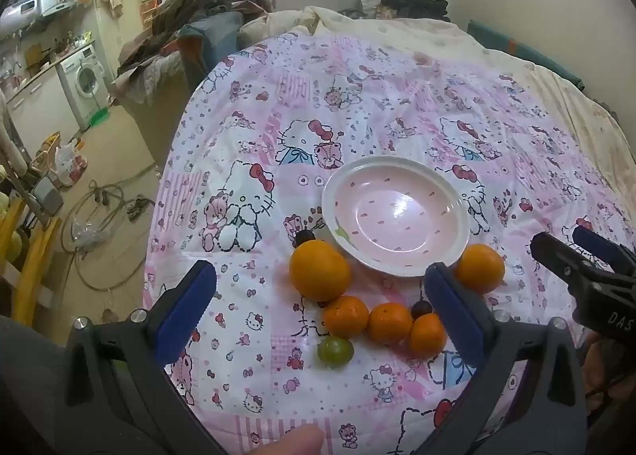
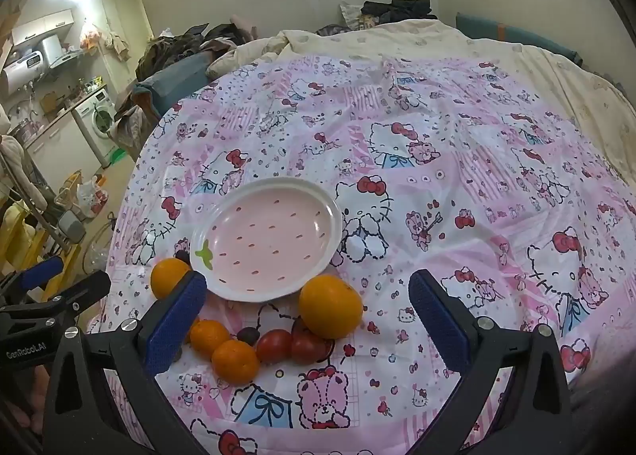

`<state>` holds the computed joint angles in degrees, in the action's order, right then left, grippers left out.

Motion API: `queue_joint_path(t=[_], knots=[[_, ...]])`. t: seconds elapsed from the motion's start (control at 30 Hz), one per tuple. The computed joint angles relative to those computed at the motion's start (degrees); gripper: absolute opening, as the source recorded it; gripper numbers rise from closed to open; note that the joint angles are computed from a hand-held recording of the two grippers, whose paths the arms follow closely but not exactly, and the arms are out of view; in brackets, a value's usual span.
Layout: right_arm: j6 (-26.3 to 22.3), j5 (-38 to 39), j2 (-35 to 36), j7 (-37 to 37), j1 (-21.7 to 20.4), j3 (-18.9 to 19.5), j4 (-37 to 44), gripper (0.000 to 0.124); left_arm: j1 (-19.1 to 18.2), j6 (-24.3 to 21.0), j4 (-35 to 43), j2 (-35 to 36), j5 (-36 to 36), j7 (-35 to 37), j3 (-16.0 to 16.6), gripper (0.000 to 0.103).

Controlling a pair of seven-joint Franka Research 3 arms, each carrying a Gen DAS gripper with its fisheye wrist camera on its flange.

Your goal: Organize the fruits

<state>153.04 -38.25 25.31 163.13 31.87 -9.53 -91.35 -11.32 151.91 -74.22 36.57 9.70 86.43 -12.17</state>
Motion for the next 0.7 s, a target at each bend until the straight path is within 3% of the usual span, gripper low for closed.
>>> queue_joint_path(t=[0.7], knots=[[0.2, -0.4, -0.2, 0.8, -0.1, -0.2, -0.5, 0.103, -0.4, 0.8, -0.1, -0.1, 1.7, -1.2, 0.9, 0.103]])
